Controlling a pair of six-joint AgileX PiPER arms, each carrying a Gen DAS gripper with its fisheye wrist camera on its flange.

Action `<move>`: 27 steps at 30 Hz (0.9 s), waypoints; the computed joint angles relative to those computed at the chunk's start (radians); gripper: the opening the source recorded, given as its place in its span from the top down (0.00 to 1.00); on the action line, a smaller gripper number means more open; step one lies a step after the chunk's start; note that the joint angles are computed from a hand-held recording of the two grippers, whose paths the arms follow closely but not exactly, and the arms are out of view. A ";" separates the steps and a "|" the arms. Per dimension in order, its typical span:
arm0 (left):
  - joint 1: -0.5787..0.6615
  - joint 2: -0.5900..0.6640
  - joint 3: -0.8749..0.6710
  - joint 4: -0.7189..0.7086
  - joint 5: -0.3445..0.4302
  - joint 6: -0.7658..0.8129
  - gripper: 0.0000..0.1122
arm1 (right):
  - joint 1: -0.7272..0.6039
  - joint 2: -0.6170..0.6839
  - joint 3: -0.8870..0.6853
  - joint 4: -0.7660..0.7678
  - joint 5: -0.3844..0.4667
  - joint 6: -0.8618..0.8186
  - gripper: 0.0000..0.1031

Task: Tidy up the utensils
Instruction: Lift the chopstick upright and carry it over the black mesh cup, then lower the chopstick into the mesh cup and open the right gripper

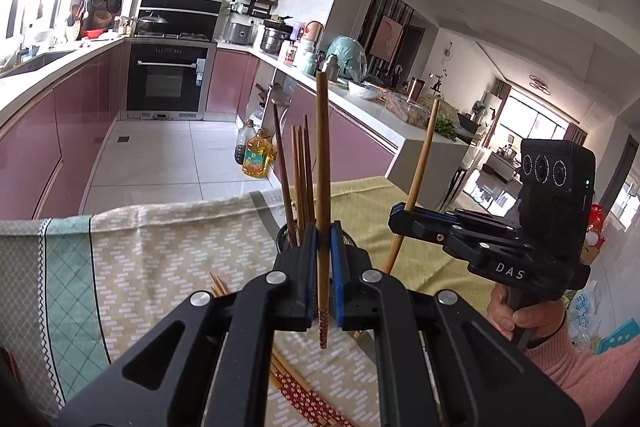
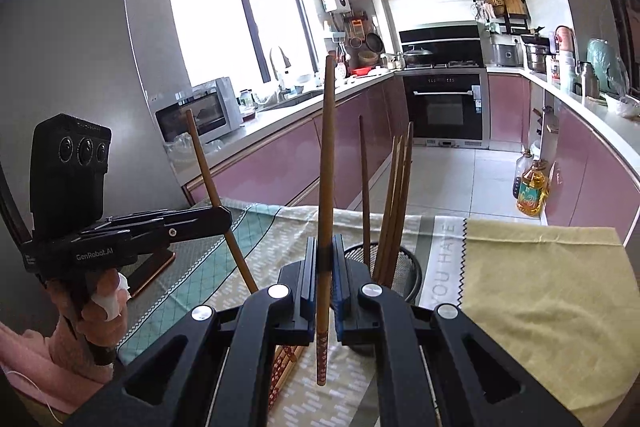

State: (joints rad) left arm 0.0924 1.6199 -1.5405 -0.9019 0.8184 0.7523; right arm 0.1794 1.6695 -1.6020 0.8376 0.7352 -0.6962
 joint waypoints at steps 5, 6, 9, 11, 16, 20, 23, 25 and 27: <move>-0.015 0.021 -0.060 0.013 -0.007 -0.021 0.93 | 0.000 0.023 -0.058 -0.019 0.004 0.022 0.94; -0.017 0.028 -0.075 0.016 -0.007 -0.028 0.93 | -0.001 0.030 -0.072 -0.023 0.005 0.027 0.94; -0.025 0.046 -0.117 0.029 -0.008 -0.046 0.93 | -0.002 0.046 -0.109 -0.031 0.008 0.036 0.94; -0.030 0.057 -0.149 0.038 -0.003 -0.062 0.93 | -0.001 0.053 -0.123 -0.029 0.005 0.036 0.94; -0.042 0.075 -0.201 0.049 -0.008 -0.084 0.93 | -0.005 0.075 -0.173 -0.030 -0.002 0.046 0.94; -0.058 0.102 -0.260 0.081 -0.009 -0.125 0.93 | -0.007 0.096 -0.213 -0.044 -0.006 0.062 0.94; -0.065 0.120 -0.283 0.094 -0.011 -0.141 0.93 | -0.007 0.119 -0.243 -0.061 -0.007 0.080 0.94; -0.078 0.128 -0.293 0.130 -0.026 -0.161 0.93 | -0.005 0.138 -0.262 -0.081 -0.011 0.098 0.94; -0.096 0.132 -0.294 0.172 -0.045 -0.181 0.93 | 0.001 0.154 -0.273 -0.103 -0.018 0.117 0.94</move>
State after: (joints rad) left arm -0.0039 1.7522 -1.8344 -0.7296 0.7735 0.5713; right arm 0.1801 1.8235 -1.8751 0.7345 0.7172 -0.5793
